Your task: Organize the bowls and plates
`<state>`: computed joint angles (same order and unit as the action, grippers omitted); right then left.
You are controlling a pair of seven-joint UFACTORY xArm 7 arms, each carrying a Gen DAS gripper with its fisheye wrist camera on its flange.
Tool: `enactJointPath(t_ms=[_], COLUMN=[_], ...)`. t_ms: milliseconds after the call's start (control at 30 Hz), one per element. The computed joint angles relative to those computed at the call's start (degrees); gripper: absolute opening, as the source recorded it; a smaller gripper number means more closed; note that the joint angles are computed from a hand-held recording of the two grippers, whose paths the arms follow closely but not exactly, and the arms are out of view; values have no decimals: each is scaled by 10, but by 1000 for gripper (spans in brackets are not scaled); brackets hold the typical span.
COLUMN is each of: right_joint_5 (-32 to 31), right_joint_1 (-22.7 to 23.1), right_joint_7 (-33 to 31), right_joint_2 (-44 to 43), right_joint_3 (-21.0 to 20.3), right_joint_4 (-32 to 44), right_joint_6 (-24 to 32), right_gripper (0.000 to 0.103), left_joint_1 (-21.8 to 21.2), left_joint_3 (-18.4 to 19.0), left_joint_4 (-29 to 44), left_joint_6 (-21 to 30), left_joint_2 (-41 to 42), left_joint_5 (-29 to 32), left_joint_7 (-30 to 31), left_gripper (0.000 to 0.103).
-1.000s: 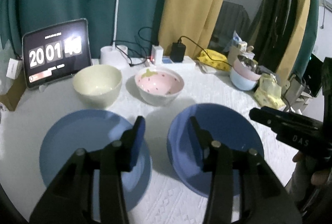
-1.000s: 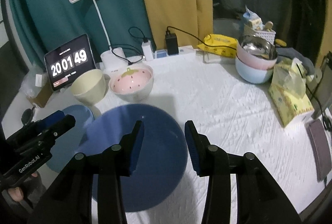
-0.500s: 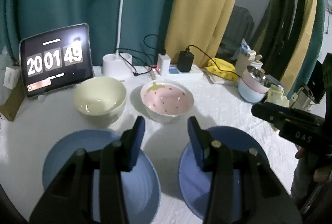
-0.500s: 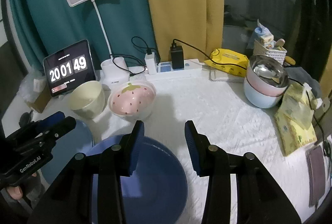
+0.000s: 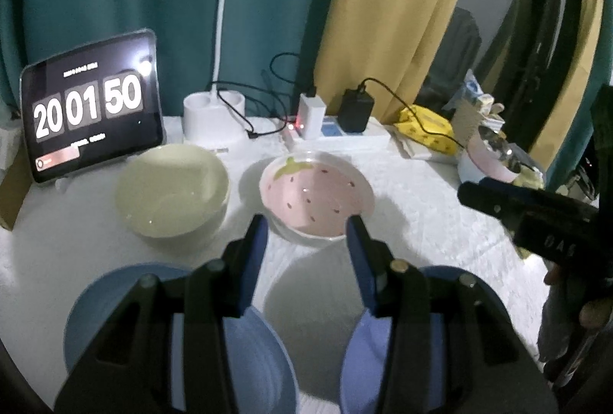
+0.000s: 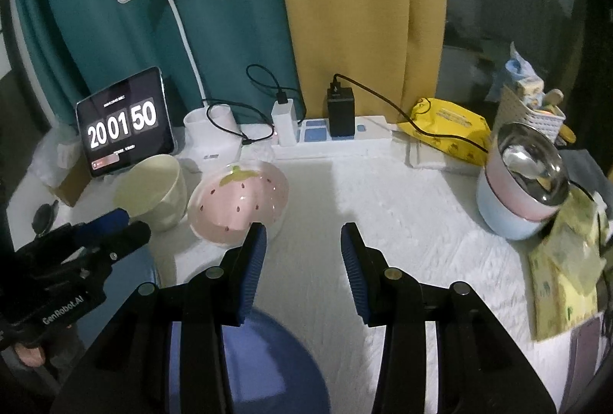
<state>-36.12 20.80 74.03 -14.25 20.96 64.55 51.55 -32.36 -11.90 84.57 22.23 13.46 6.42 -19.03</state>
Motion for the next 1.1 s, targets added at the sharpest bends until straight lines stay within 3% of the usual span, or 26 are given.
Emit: enactJointPath(t_ms=[333,533,733,1100], right_joint_5=[36,91,126,200], right_joint_1=[-3,-2,2,13], right_joint_7=[-27,-52,-79,-100], right_joint_2=[56,85,123,172], right_joint_3=[-37,-67,-83,-104], right_joint_4=[24,27,49,73], right_joint_6=[-44,-72,-73,-75], right_gripper=[43,43,42,42], left_joint_1=[-10,-10,-8,-27], left_joint_3=[8,10,6,20], left_joint_4=[108,159,191,249], left_joint_6=[74,112,134,182], left_joint_2=[85,124,152,195], left_joint_5=[-10,-29,-53,-46], left_joint_7=[2,13,37,40], left_gripper=[44,44,44,43])
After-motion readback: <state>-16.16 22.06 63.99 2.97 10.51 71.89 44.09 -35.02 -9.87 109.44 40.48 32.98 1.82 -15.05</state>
